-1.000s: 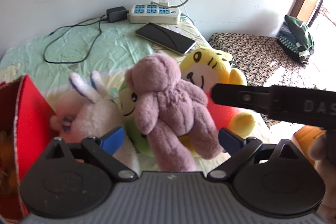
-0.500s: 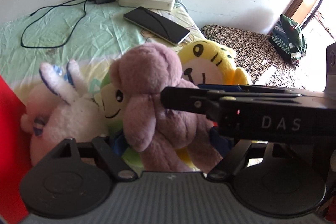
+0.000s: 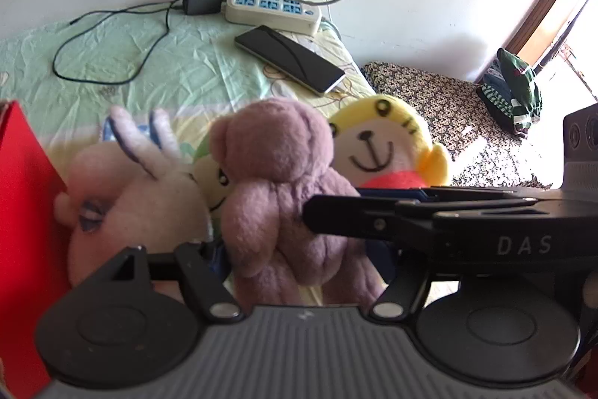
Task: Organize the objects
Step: 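Close the right gripper on the pink teddy bear and lift it, then carry the pink teddy bear with the right gripper over the red box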
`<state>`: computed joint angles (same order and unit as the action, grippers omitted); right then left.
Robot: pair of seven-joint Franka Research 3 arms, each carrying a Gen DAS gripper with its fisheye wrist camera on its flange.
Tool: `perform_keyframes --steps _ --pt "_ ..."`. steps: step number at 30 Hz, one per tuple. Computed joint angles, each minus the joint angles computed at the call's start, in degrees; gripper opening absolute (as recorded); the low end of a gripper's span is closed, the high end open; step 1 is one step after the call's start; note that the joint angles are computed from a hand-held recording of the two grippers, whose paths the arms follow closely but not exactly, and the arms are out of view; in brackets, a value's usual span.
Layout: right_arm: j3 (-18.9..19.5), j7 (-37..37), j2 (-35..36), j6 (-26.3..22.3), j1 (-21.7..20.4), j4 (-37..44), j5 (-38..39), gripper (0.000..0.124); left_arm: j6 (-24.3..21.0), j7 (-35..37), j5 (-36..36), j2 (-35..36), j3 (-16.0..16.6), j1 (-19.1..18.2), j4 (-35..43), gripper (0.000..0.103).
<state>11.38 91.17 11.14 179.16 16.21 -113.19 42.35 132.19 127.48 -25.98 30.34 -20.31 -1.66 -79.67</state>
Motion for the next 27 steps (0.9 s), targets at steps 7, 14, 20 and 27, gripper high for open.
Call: perform_keyframes --steps 7,14,20,27 --pt "-1.43 3.51 1.52 -2.6 0.81 1.53 -2.03 0.057 1.18 -1.52 1.59 0.15 0.54 -0.68 -1.02 0.068" --pt "3.06 -2.95 -0.32 0.12 -1.77 -0.17 8.76 0.056 3.49 1.95 -0.64 -3.24 -0.67 0.47 -5.2 0.068" --pt "3.76 -7.13 -3.52 2.21 -0.72 -2.42 15.96 0.055 5.34 6.54 -5.53 -8.6 -1.19 1.46 -11.17 0.068" --pt "0.37 -1.02 -7.24 6.65 5.13 -6.45 11.87 0.055 6.08 13.36 -13.12 -15.62 0.63 1.32 -18.09 0.068"
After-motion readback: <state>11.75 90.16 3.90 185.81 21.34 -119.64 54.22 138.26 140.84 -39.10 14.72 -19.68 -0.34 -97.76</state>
